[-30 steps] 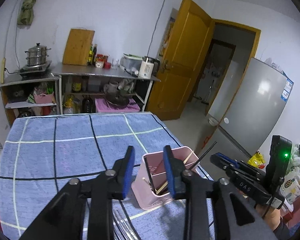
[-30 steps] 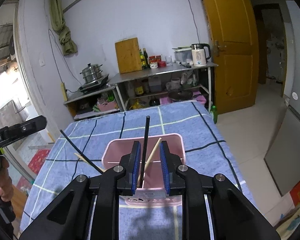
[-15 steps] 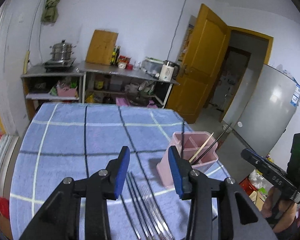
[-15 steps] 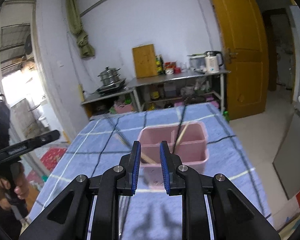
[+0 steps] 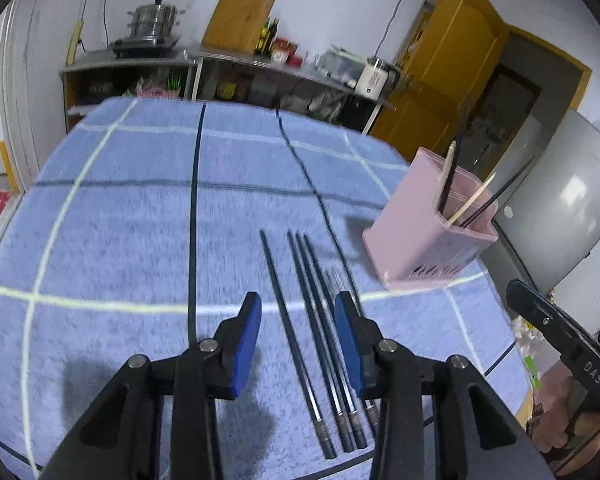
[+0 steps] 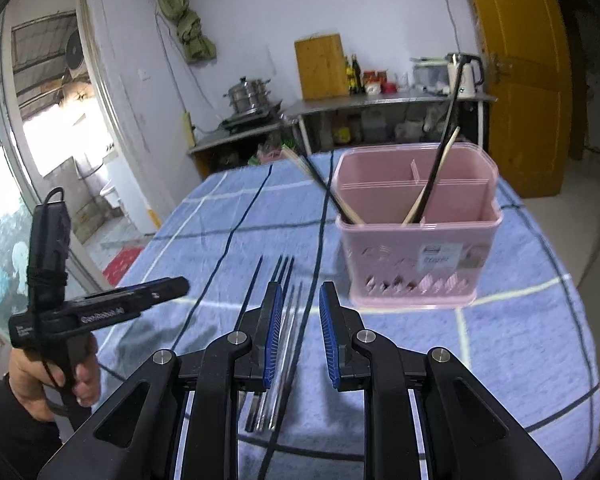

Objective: Organize utensils
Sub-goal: 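Open the right tool and move both open tools back over the chopsticks, then grasp a black chopstick with the left tool while the right tool grasps another black chopstick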

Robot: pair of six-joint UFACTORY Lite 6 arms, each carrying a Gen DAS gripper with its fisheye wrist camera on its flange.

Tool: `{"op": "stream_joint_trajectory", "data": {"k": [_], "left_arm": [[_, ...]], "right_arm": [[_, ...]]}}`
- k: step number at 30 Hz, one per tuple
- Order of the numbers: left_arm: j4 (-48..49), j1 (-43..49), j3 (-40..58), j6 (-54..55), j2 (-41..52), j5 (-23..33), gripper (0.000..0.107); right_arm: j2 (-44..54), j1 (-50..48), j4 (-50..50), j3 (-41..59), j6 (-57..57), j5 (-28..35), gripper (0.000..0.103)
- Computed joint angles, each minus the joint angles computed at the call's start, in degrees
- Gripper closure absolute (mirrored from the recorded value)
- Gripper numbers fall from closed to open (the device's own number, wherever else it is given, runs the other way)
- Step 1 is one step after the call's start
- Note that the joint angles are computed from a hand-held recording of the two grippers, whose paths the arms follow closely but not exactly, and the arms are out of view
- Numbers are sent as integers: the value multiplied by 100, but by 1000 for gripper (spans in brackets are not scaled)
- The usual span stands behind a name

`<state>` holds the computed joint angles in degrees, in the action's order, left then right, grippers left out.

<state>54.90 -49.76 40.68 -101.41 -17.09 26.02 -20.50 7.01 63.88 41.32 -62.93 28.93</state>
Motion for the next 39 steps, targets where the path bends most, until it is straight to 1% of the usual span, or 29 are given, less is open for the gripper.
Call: {"op": "stream_joint_trajectory", "data": {"k": [4, 8, 9, 15, 19, 23, 25, 26, 27, 28, 30, 34, 37, 39], "left_arm": [[220, 155, -73, -333, 454, -416, 71], [441, 410, 99, -453, 1005, -780, 75], [472, 463, 154, -455, 1122, -835, 77], [493, 803, 505, -332, 1842, -1136, 82], [537, 884, 706, -293, 2135, -1179, 84], [520, 873, 984, -152, 2395, -1058, 85], [508, 806, 1128, -54, 2525, -875, 89], [488, 777, 1191, 5, 2578, -784, 92], [439, 772, 1237, 90, 2615, -719, 97], [396, 778, 1246, 181, 2621, -670, 97], [312, 875, 1106, 334, 2479, -795, 98], [185, 960, 740, 585, 2101, -575, 99], [159, 1172, 241, 537, 1597, -599, 100], [212, 1321, -96, 445, 1273, -648, 100]], "right_arm": [[306, 175, 176, 17, -167, -114, 83], [525, 288, 353, -1, -337, -196, 83], [609, 308, 418, 15, -404, -208, 83], [904, 455, 634, 49, -605, -289, 83], [1155, 512, 753, 168, -719, -309, 83], [1411, 565, 781, 352, -740, -347, 83], [1537, 617, 793, 443, -729, -384, 83], [1580, 648, 814, 463, -739, -408, 83], [1650, 682, 818, 516, -733, -425, 83], [1727, 737, 833, 575, -726, -458, 83], [1873, 867, 832, 692, -678, -531, 83], [2232, 1086, 944, 940, -725, -639, 83], [2637, 1316, 904, 1252, -612, -798, 88], [3013, 1470, 629, 1561, -302, -922, 91]]}}
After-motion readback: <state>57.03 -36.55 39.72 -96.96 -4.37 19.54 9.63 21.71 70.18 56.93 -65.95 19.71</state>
